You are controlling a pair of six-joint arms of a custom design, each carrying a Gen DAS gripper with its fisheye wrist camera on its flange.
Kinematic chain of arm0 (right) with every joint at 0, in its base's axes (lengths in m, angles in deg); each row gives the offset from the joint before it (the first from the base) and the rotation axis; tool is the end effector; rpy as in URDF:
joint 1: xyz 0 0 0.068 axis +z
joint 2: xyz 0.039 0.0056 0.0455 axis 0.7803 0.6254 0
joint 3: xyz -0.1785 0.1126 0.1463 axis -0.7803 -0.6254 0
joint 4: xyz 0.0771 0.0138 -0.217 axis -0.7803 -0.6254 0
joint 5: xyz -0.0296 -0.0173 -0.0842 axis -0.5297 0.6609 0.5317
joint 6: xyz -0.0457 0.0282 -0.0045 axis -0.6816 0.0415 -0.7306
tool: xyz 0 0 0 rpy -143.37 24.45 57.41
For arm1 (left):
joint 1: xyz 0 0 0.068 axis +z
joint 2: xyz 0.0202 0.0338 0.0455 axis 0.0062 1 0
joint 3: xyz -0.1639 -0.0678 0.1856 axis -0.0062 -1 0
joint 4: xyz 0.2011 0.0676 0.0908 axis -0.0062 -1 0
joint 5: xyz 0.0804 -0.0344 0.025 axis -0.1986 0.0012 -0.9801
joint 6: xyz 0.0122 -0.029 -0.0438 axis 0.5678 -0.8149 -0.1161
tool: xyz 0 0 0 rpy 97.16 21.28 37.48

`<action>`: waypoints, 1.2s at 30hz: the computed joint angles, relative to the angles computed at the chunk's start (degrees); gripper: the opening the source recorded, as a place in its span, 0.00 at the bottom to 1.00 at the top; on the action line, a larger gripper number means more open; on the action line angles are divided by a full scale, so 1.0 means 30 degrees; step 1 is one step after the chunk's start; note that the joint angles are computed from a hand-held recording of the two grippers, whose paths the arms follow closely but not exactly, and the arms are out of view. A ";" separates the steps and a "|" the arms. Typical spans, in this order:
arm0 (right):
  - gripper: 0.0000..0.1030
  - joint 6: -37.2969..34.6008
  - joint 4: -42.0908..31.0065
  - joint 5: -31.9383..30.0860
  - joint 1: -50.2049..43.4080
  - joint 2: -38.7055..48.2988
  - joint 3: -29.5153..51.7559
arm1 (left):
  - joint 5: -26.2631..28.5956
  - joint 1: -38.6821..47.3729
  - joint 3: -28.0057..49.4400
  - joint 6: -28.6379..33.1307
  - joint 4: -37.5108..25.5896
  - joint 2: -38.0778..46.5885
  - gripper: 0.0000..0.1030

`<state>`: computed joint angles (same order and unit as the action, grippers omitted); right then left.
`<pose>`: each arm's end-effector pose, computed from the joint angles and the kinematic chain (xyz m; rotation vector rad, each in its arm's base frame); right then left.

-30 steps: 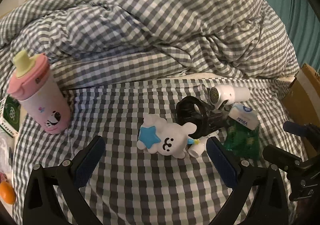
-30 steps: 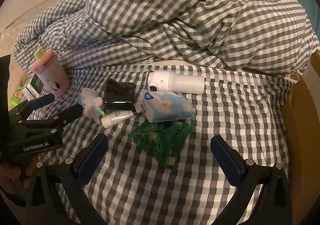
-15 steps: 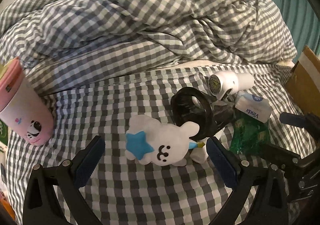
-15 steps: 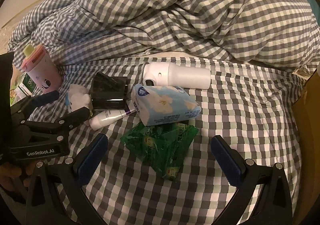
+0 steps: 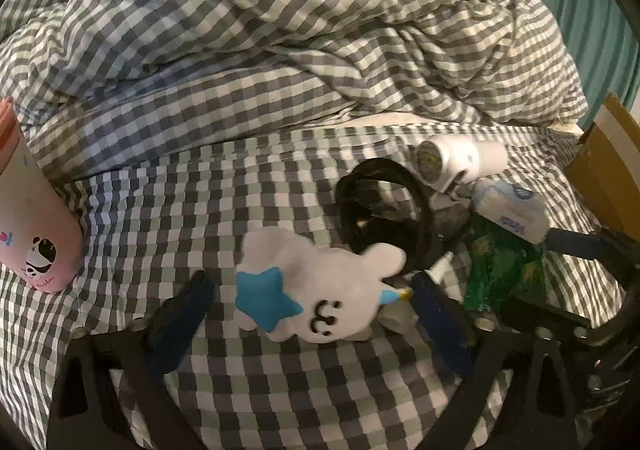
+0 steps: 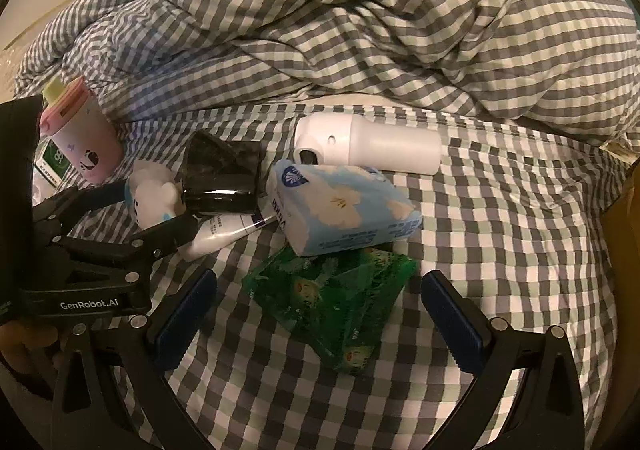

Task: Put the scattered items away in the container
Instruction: 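Lower the left tool onto the white plush toy while the right tool approaches the green packet, then grasp the white plush toy with the left tool while the right tool grasps the green packet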

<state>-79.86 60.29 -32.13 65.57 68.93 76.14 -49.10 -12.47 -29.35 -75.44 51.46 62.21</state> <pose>0.2059 0.0535 0.0524 -0.1382 2.5313 0.1980 0.2542 -0.0611 0.0558 0.3676 2.4477 -0.1884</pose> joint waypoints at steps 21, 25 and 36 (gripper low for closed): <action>0.31 -0.0246 -0.2036 -0.0331 0.0253 -0.2113 -0.0400 | -0.1505 -0.0456 -0.1749 -0.0494 -0.0796 -0.3595 0.81; 0.29 -0.0022 -0.3127 -0.0143 0.0779 -0.3918 -0.0864 | -0.1746 -0.0626 -0.2276 -0.0786 -0.1733 -0.5364 0.81; 0.26 0.0329 -0.7936 0.0296 0.1390 -1.0553 -0.1679 | -0.2374 -0.0917 -0.3101 -0.1383 -0.6371 -1.1798 0.81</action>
<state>-78.88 36.48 -31.24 69.74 37.27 71.10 -56.22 -15.22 -38.65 -79.59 32.35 26.82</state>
